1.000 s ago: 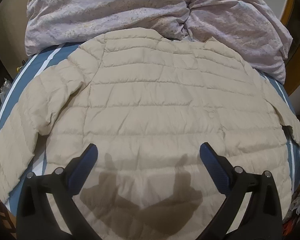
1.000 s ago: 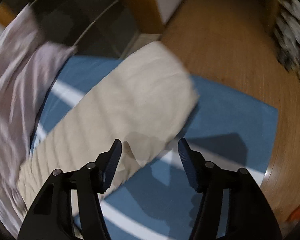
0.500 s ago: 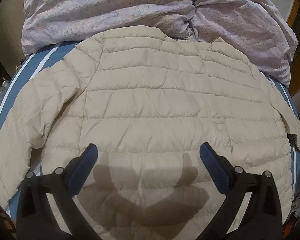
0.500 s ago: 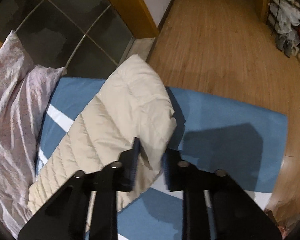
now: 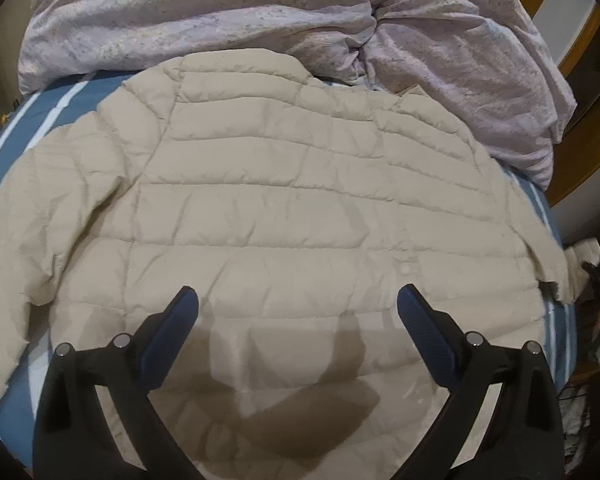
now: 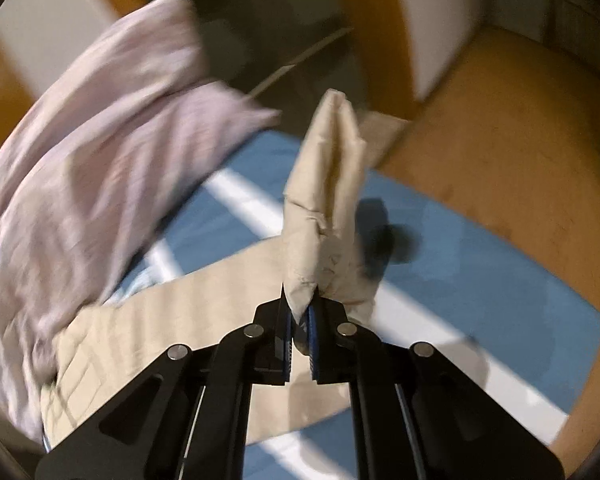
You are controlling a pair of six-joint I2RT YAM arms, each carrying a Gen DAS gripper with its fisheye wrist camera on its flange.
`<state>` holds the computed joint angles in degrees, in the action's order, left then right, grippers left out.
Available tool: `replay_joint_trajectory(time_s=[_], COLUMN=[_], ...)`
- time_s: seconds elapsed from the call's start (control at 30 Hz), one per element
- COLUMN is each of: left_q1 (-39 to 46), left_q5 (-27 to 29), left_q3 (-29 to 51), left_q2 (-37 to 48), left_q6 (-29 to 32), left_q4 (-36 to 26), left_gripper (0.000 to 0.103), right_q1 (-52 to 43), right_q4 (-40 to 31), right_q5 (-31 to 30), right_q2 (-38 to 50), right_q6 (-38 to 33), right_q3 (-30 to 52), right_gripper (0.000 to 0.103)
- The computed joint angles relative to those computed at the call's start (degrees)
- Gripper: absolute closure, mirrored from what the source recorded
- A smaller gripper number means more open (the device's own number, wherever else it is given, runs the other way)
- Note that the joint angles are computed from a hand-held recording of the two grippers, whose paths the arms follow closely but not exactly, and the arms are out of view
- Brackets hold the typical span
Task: Fold large clothes
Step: 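Grasp the jacket sleeve end with the right gripper and lift it, then fold the held sleeve across the jacket back with the right gripper, release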
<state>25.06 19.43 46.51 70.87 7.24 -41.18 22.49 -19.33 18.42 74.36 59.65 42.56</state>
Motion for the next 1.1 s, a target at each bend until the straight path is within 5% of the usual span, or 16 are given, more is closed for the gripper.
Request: replay_joint_trajectory(time_s=[0.23,0.53,0.7,1.1], left_q1=[1.35,3.35,2.39,-2.69], left_q5=[4.32,9.24,11.62,15.34], left_q3=[2.6,8.14,10.97,15.36], left_q2=[3.67,9.22,11.46,15.87], left_q6=[-2.01,-4.9,-6.97,-14.31], left_q4=[-0.43,-1.03,-1.18,0.33], left_gripper=[0.005,0.008,0.014,0.024], right_q1=[11.25,24.4,28.65,34.14], right_q4=[9.59,11.86,6.37,-3.53], right_q5=[-7.27,-16.37,-20.18,-18.86], right_q2=[18.09,40.26,48.75,55.61], right_q6=[-4.78,-7.5,-9.15,-14.69], right_q3=[12.92,34.22,46.92,60.11], right_gripper=[0.096,0.096,0.096,0.097])
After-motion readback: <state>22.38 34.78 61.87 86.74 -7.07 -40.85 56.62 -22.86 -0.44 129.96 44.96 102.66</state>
